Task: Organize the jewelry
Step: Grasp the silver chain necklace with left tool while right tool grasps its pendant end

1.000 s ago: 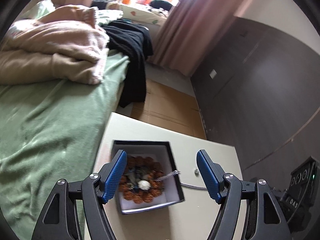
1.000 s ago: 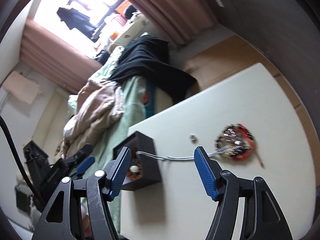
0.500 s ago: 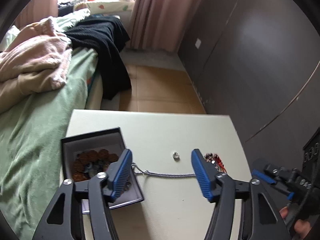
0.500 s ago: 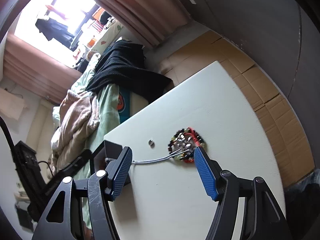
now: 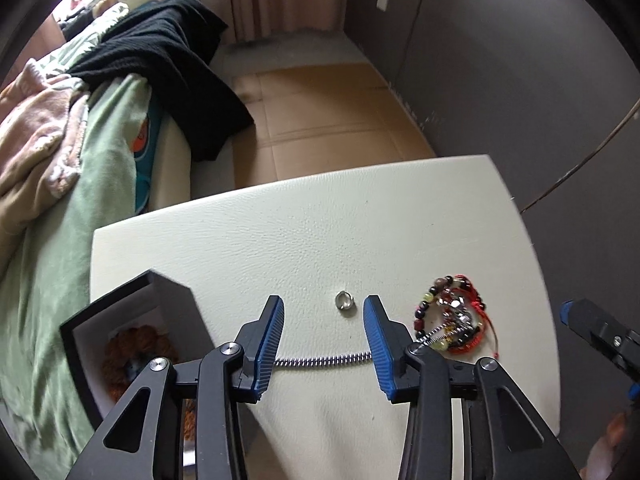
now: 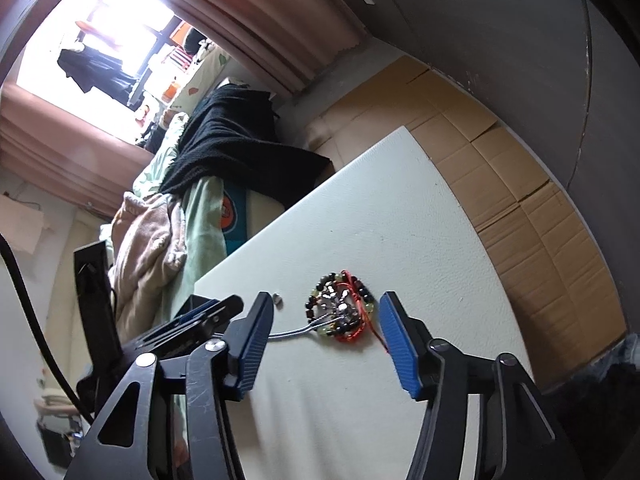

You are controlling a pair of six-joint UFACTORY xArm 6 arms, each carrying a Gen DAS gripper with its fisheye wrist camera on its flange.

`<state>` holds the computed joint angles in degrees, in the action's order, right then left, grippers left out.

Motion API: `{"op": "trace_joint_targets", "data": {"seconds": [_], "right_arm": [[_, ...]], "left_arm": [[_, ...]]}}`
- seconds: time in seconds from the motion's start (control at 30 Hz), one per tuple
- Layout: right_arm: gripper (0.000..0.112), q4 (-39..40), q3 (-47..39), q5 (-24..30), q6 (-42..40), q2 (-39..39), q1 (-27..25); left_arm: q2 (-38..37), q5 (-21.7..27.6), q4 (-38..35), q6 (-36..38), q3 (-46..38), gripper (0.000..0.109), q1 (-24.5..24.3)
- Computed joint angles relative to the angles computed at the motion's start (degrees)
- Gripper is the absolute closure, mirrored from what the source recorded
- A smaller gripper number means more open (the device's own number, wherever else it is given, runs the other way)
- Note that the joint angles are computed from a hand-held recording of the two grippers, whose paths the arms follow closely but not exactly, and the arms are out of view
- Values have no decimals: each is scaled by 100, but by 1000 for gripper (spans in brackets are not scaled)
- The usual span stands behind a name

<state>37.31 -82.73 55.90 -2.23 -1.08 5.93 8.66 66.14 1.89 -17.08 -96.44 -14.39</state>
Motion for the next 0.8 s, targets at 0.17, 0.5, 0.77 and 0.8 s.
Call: {"op": "trace_joint_targets", "data": {"seconds": [0.17,0.5,0.77,0.8], "right_arm": [[63,-74,-150,87,52,185,-24],[63,-119,-236,140,89,275,-9],[77,-244,-367,291,-24,452,172],[81,-251,-414,332,-42,505,191]], "left_arm": [[367,184,-71,7,-275,75,-15],[627,203,162,-49,-413,92,-104],[265,-16,3,30,38,95,56],[172,-49,-25,43,135,95,90]]}}
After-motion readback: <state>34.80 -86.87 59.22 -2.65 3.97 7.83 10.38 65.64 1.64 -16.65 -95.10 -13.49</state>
